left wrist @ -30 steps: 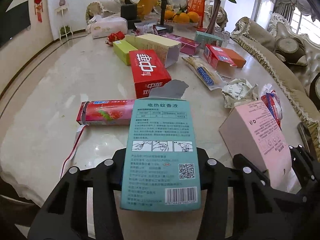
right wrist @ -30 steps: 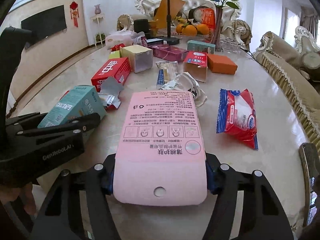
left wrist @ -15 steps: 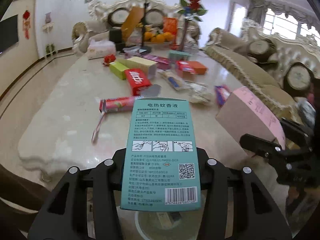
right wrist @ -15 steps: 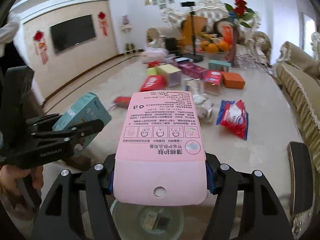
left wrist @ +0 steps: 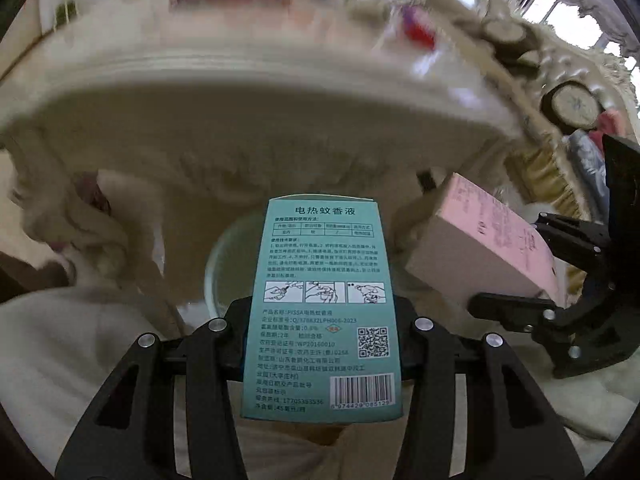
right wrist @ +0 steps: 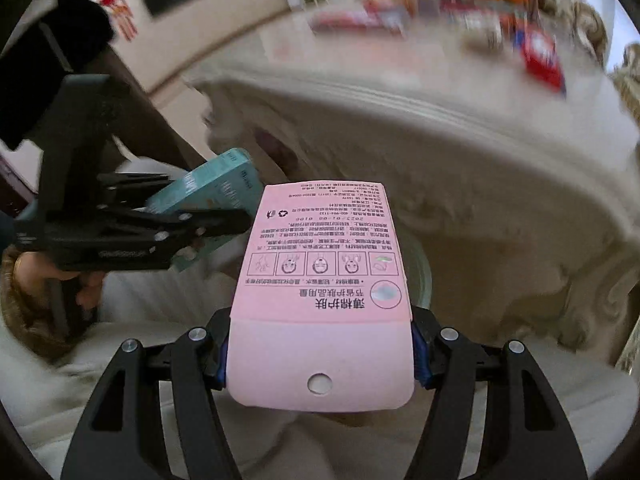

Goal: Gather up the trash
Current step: 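Carry both boxes to the wastebasket and open both grippers to drop them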

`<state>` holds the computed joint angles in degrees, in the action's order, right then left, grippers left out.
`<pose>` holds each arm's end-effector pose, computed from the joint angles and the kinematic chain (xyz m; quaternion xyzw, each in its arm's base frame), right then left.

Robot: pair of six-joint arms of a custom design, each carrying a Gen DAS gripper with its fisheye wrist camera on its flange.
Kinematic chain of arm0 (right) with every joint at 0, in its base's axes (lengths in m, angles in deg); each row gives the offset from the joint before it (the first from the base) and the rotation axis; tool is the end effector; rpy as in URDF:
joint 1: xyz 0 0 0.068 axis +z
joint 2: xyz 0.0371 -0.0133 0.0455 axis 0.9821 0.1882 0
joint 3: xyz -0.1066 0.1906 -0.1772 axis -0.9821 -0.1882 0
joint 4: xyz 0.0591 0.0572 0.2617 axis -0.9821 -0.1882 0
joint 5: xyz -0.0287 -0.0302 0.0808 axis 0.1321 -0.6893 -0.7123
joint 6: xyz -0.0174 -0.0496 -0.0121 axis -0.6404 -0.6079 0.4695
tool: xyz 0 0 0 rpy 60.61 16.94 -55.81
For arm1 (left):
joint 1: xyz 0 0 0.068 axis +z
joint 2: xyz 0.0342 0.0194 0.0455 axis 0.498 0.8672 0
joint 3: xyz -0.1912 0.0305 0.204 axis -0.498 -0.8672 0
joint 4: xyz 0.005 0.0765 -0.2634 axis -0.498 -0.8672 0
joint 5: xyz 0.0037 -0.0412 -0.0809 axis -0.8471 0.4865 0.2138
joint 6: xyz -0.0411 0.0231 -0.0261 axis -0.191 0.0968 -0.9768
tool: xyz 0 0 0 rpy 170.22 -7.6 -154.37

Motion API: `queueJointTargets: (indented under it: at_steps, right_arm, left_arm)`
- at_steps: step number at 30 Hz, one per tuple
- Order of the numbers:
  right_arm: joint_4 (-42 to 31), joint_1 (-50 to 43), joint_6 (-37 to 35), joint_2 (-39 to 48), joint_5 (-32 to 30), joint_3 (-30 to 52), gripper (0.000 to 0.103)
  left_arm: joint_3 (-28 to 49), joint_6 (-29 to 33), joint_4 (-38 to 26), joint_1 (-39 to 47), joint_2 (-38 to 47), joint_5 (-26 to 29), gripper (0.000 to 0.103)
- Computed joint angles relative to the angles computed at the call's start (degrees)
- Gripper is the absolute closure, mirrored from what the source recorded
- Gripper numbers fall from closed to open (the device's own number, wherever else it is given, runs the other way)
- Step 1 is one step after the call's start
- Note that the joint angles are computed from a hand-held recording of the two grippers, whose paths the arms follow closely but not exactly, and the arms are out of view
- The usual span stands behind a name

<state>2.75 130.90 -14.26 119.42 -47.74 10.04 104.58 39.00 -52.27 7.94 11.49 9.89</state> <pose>0.1738 0.2204 0.2399 -0.2628 0.9341 0.1400 0.1967 0.1831 -0.0807 0.2342 0.0743 0.9626 -0.1633 0.2030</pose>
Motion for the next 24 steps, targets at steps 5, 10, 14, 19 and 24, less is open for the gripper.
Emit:
queueJointTargets:
  at_steps: [5, 10, 14, 19, 24]
  right_arm:
    - [3.82, -3.57, -2.83, 15.43, -2.20, 2.53, 0.041]
    - [6.74, -3.94, -3.02, 22.52, -2.65, 3.59, 0.041]
    - [8.74, -3.41, -3.17, 23.45, -1.77, 3.03, 0.029]
    - [8.72, -4.16, -1.87, 22.49, -0.76, 2.36, 0.025]
    - [7.16, -4.09, -0.91, 14.25, 0.66, -0.55, 0.025]
  left_arm:
    - [-2.17, 1.22, 7.09, 0.31, 15.07, 0.74, 0.055]
    - [-1.01, 1.69, 9.98, 0.28, 23.62, 1.02, 0.054]
    - [-0.74, 0.63, 11.28, -0.13, 27.18, 0.06, 0.026]
    - [-2.76, -1.23, 13.07, 0.78, 25.17, -0.64, 0.016]
    - [-6.01, -3.83, 15.01, 1.03, 14.19, -5.26, 0.012]
